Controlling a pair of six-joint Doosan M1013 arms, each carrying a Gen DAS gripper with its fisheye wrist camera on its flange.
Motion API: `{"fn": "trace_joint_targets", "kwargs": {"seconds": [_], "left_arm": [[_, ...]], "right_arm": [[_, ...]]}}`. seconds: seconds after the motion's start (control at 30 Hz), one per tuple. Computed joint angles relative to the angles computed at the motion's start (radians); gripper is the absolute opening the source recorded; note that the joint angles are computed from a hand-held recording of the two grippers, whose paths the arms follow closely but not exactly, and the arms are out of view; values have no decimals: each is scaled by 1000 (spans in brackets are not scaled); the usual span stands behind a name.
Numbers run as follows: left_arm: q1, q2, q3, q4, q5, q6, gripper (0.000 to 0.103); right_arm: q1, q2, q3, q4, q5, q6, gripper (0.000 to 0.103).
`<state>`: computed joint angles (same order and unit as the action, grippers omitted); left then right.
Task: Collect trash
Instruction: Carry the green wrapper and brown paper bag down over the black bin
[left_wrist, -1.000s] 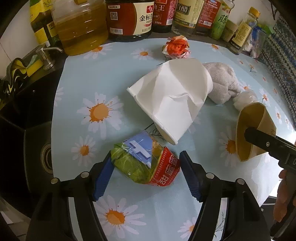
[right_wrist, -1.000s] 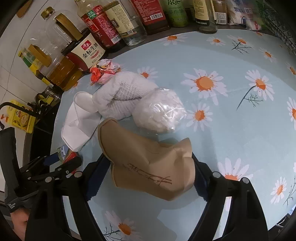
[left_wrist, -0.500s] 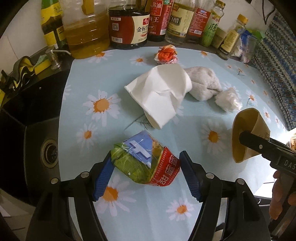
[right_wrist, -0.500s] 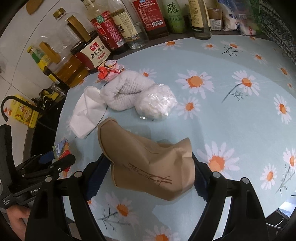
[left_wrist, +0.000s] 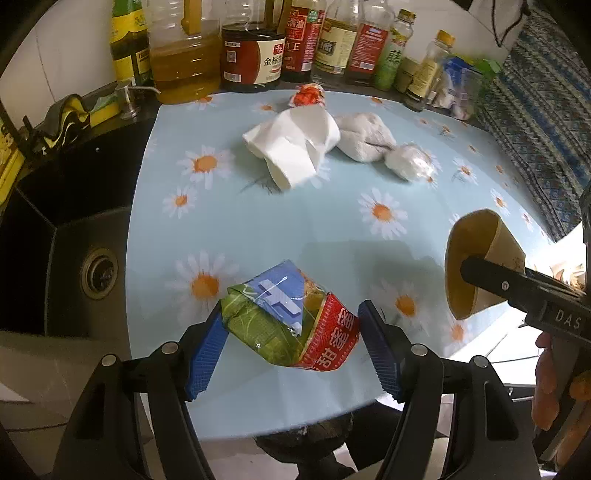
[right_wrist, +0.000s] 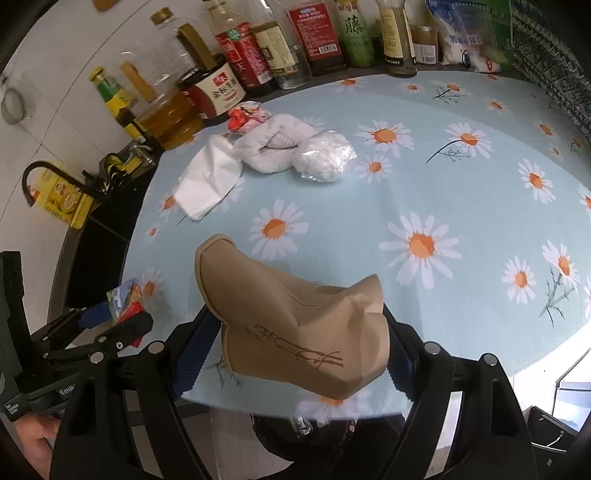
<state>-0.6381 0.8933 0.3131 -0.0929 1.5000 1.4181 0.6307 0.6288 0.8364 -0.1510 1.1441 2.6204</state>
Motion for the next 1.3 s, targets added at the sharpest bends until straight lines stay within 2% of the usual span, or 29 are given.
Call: {"fn": "trace_joint_targets", "kwargs": {"seconds": [0.03, 0.27, 0.6, 0.93, 1.3], "left_arm": [[-1, -33, 61, -4, -31, 1, 68], [-11, -154, 284, -18, -132, 18, 68], [-20, -253, 472, -29, -201, 12, 68], [-14, -306, 601, -86, -232, -15, 68], [-5, -311, 683, -114, -194, -49, 68]], "right_arm": [[4, -4, 5, -4, -2, 2, 80], [37, -35, 49, -5, -22, 13, 80], [76, -63, 106, 40, -70, -23, 80], [90, -73, 152, 121, -82, -52, 81], [86, -46, 183, 247, -65, -88, 81]]}}
